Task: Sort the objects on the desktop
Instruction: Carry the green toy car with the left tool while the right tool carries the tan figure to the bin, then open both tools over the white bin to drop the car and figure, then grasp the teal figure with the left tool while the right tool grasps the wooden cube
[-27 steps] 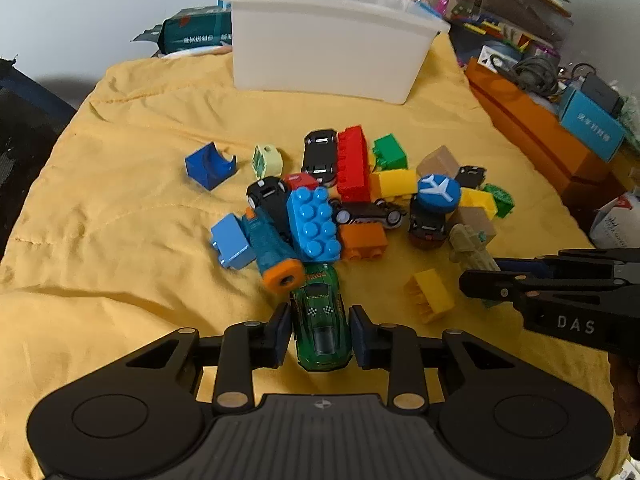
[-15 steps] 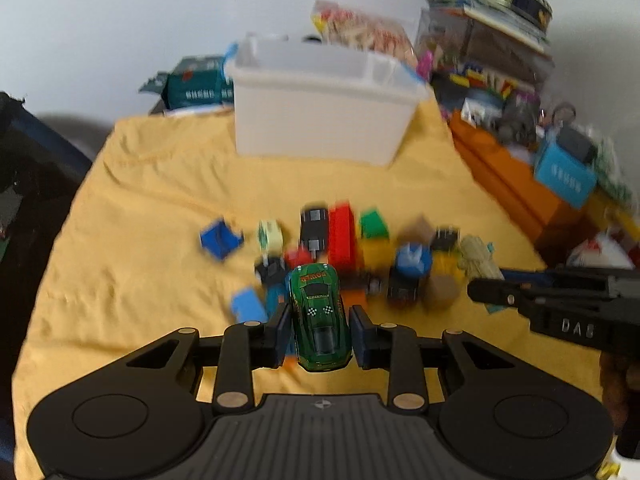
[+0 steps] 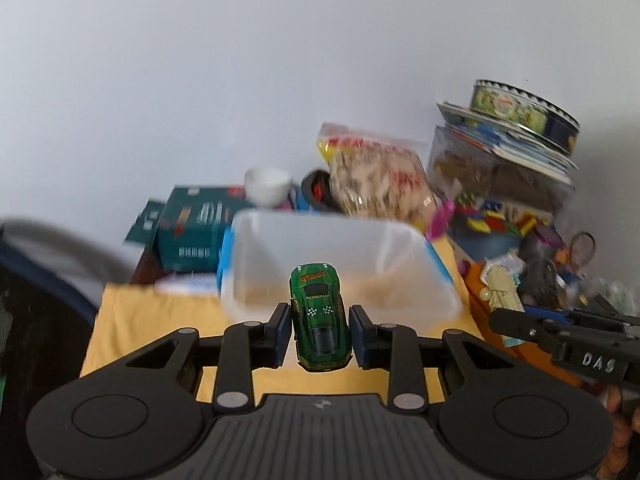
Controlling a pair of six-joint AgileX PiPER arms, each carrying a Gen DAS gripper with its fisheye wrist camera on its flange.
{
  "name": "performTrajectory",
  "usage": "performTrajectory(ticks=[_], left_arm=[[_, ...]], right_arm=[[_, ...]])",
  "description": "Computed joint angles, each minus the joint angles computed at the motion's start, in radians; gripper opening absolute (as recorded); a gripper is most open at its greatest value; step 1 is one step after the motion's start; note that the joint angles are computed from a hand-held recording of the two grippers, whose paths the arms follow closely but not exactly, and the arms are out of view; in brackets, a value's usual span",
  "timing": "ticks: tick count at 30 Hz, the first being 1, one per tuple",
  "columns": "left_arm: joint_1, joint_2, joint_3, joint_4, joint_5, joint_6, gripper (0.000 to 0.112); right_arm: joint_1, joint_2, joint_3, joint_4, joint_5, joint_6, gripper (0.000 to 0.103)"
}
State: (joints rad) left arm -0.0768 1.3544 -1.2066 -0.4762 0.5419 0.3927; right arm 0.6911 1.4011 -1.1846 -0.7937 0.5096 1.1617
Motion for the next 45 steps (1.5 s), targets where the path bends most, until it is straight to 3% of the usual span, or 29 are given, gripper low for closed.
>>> performTrajectory(ticks=[4,9,15,18,19,20,21,22,24,27,32,36,40,42,45], left_arm=[[-0.018,0.164,-0.179,0.066,0.014,-0.064,0.035],[-0.014,0.345,-0.38,0.108,0.088,-0.116,0.035],[-0.021,0.493,-0.556,0.162,0.166,-0.147,0.035],[-0.018,0.561,-0.65,0.16,0.24,-0.155,0.037],[-0.02,0.582,-0.677,0.166,0.258,-0.165,0.047],[-0.026,0.595,-0.691,0.187,0.266,-0.179,0.059],[-0.031,0.596,-0.686,0.21,0.255,-0.189,0.065],[-0.033,0.586,-0.664,0.224,0.228,-0.197,0.069],[-0.022,0.573,-0.644,0.192,0.218,-0.166,0.069],[-0.002,0.483,-0.523,0.153,0.159,-0.087,0.07],[0.088,0.182,-0.097,-0.119,0.022,0.296,0.071],[0.176,-0.039,0.201,-0.244,0.024,0.467,0.071],[0.223,-0.204,0.433,-0.228,0.033,0.487,0.071],[0.233,-0.273,0.53,-0.215,0.028,0.486,0.071],[0.206,-0.357,0.634,-0.156,0.037,0.422,0.071]], right_arm=[[-0.086,0.125,-0.159,0.131,0.0,-0.187,0.026],[-0.161,0.293,-0.34,0.315,0.06,-0.374,0.026],[-0.182,0.415,-0.481,0.375,0.153,-0.469,0.026],[-0.189,0.464,-0.543,0.414,0.199,-0.51,0.027],[-0.186,0.483,-0.571,0.408,0.22,-0.506,0.033],[-0.185,0.494,-0.586,0.403,0.231,-0.503,0.052],[-0.185,0.491,-0.579,0.395,0.219,-0.499,0.06],[-0.186,0.49,-0.575,0.386,0.206,-0.493,0.066],[-0.183,0.469,-0.558,0.367,0.184,-0.467,0.066],[-0.147,0.374,-0.449,0.27,0.111,-0.367,0.066],[-0.042,0.12,-0.113,0.033,0.027,-0.113,0.07],[0.133,-0.043,0.155,-0.164,0.127,0.17,0.07],[0.329,-0.099,0.33,-0.206,0.259,0.358,0.068],[0.396,-0.102,0.387,-0.182,0.278,0.42,0.066],[0.446,-0.08,0.442,-0.169,0.258,0.505,0.056]])
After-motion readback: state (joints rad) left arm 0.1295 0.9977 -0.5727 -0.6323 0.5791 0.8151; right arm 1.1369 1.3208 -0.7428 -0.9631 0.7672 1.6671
